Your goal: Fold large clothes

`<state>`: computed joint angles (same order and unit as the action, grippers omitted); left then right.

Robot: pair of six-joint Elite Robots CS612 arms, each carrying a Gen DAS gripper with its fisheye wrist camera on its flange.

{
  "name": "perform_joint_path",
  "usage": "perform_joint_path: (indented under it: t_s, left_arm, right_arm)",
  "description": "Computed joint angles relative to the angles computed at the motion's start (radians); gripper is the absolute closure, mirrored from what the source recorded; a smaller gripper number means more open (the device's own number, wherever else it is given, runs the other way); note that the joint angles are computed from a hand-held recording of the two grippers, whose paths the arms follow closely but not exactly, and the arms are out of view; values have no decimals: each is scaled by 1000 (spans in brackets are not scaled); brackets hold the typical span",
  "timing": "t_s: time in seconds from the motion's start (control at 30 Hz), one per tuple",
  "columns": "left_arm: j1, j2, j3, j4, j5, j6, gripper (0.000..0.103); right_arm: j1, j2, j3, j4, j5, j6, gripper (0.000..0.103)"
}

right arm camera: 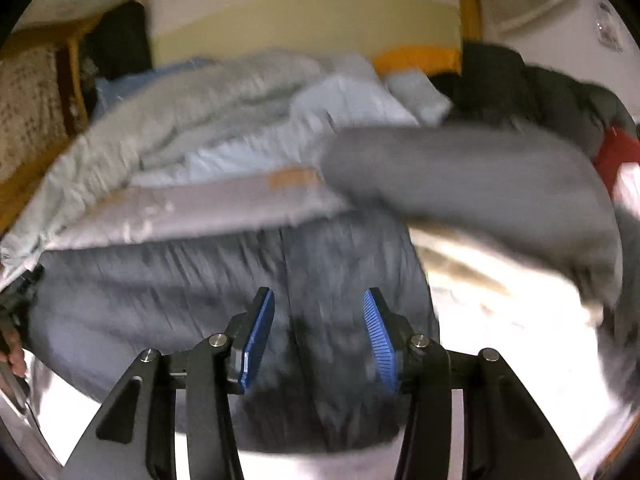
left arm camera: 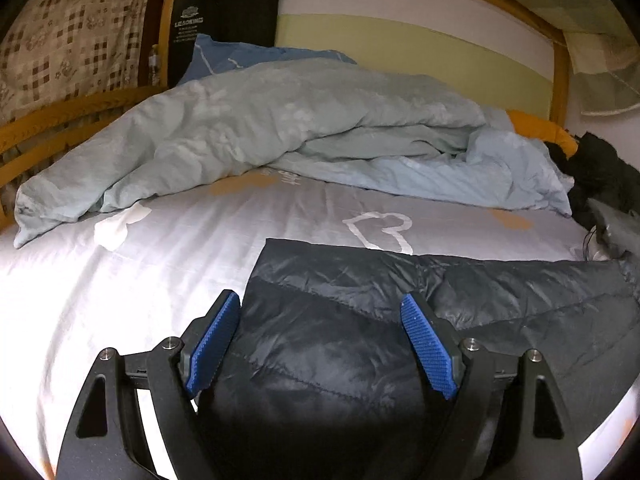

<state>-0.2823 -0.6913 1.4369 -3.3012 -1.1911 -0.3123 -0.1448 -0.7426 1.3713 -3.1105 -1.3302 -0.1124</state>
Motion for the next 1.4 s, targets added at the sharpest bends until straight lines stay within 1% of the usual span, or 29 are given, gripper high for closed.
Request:
perform_joint_path:
  t_s: [0.07, 0.17, 0.2, 0.23, 0.27, 0.3, 0.4, 0.53, 0.6, 0.63, 0.67, 0.73, 0.77, 0.8, 0.83, 0.87, 0.9, 0.93, 0.97, 1.0, 1.03, 1.07, 1.1, 1.13, 1.17, 1.23, 1.27, 1.33, 1.4]
  left_arm:
    - [-4, 7, -8, 9, 18, 20, 21]
    - [-4, 20, -21, 28, 25, 33, 20]
    - [-2, 26, -25, 28, 23, 34, 17]
    - [1, 33, -31, 25, 26, 34, 14]
    - [4, 39, -37, 27, 24, 25, 10]
    - [11, 40, -43, 49, 3, 2, 9]
    - [20, 40, -53, 98, -25, -31, 9]
    - [15, 38, -50, 114, -10, -23, 9]
    - [16, 37, -49, 117, -14, -27, 9]
    - [17, 36, -48, 115, -18, -29, 9]
    - [17, 36, -45, 107, -18, -31, 9]
    - [14, 35, -37, 81, -5, -30, 10]
    - [13, 34, -34, 70, 1, -25, 12]
    - [9, 32, -28, 50, 16, -16, 16]
    - [3, 27, -18, 22, 37, -5, 19]
    - [-2, 20, -8, -2, 45, 3, 24]
    - [-7, 8, 13, -53, 29, 18, 27]
    - [-12, -3, 35, -120, -13, 44, 33]
    - [-15, -14, 55, -169, -67, 81, 58]
    - [-24, -28, 78, -200, -115, 136, 78]
    - [-36, -40, 99, -228, -141, 176, 83]
    - [-44, -47, 115, -255, -176, 190, 89]
    - [-49, -54, 129, -274, -243, 187, 95]
    - [-52, -59, 133, -266, -305, 182, 96]
    - [-58, -63, 130, -239, -353, 173, 97]
    - [-68, -59, 113, -184, -415, 141, 97]
    - [-71, -54, 101, -162, -435, 126, 97]
    - [-79, -39, 73, -124, -440, 102, 97]
    - [-80, -25, 50, -103, -465, 66, 97]
  right_arm:
    - [4, 22, -55, 46, -13, -3, 54]
    - [-5, 75, -164, 218, 19, 51, 54]
    - [-6, 95, -195, 266, 7, 68, 54]
    - [-2, 118, -226, 301, -25, 76, 54]
    - [6, 139, -251, 330, -100, 74, 50]
    - [11, 152, -266, 345, -134, 71, 47]
    - [6, 166, -284, 387, -126, 101, 46]
    - [24, 169, -272, 326, -205, 46, 46]
    - [30, 161, -256, 287, -223, 32, 48]
    - [31, 151, -237, 246, -229, 38, 54]
    - [32, 142, -217, 204, -239, 46, 56]
    - [40, 112, -151, 44, -318, 52, 58]
    - [46, 94, -117, -38, -334, 44, 59]
    - [46, 80, -93, -77, -311, 42, 59]
    - [43, 63, -70, -95, -268, 50, 59]
    - [37, 43, -46, -102, -205, 64, 59]
    - [32, 24, -25, -98, -134, 77, 59]
    - [30, 13, -15, -86, -89, 82, 59]
    - [30, 2, -8, -65, -46, 82, 59]
    - [32, -7, -5, -41, 3, 81, 60]
    - [33, -13, -2, -26, 36, 80, 65]
    - [38, -19, -7, 12, 75, 79, 72]
    - [40, -27, 2, 24, 87, 86, 75]
    - [48, -29, -2, 37, 92, 104, 83]
    - [53, -30, -4, 48, 109, 110, 88]
    - [67, -23, -24, 91, 159, 89, 89]
    - [74, -21, -30, 116, 175, 73, 90]
    - [89, -16, -33, 141, 189, 40, 90]
    - [105, -3, -46, 167, 188, -1, 90]
